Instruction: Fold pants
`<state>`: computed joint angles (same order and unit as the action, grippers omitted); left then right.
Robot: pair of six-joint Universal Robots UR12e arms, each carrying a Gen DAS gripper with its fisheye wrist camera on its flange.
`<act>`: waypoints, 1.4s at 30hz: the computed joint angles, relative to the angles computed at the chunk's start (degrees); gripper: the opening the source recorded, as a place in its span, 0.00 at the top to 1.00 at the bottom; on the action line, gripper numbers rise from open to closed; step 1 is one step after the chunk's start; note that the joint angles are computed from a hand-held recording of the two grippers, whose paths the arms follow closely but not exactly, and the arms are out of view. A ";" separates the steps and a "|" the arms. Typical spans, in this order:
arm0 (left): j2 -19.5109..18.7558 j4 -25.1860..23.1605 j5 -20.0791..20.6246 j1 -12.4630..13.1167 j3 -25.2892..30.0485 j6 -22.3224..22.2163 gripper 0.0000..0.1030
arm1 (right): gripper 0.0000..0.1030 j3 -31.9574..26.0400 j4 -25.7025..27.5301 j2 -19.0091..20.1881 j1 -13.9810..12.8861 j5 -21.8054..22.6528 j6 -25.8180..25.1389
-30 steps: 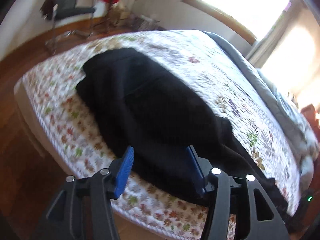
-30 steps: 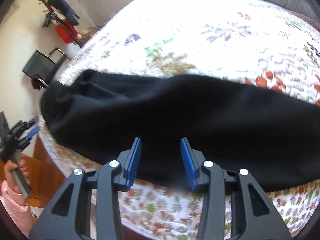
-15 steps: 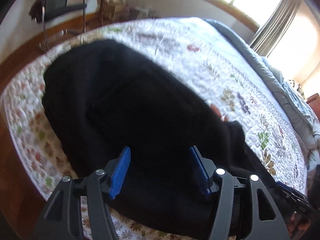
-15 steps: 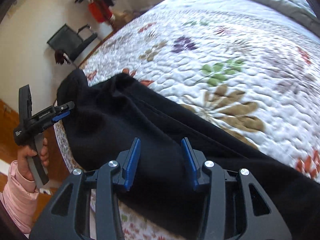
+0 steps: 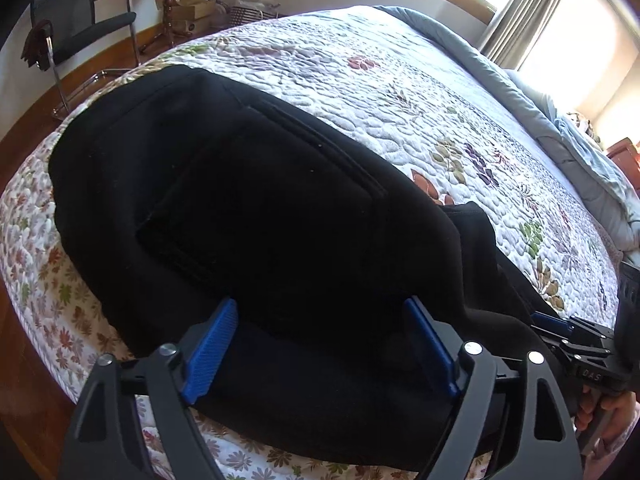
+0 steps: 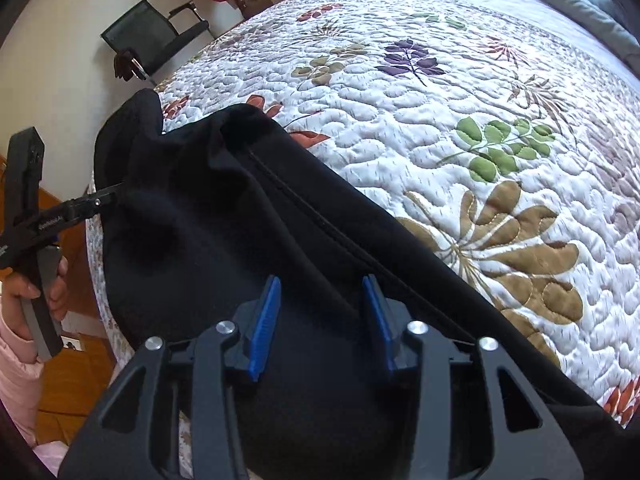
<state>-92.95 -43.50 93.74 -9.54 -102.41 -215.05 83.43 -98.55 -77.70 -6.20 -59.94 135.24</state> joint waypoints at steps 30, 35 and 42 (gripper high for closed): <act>-1.31 -4.21 1.23 -1.87 3.13 2.09 0.10 | 0.84 3.92 -12.60 -2.47 -5.27 5.31 10.33; -2.04 -3.53 0.28 -2.99 4.27 3.77 0.10 | 0.84 7.00 -15.95 -5.08 -9.88 5.81 14.95; -4.49 -2.62 -1.79 -4.52 7.80 9.43 0.10 | 0.80 11.34 -22.44 -7.86 -16.77 1.60 22.66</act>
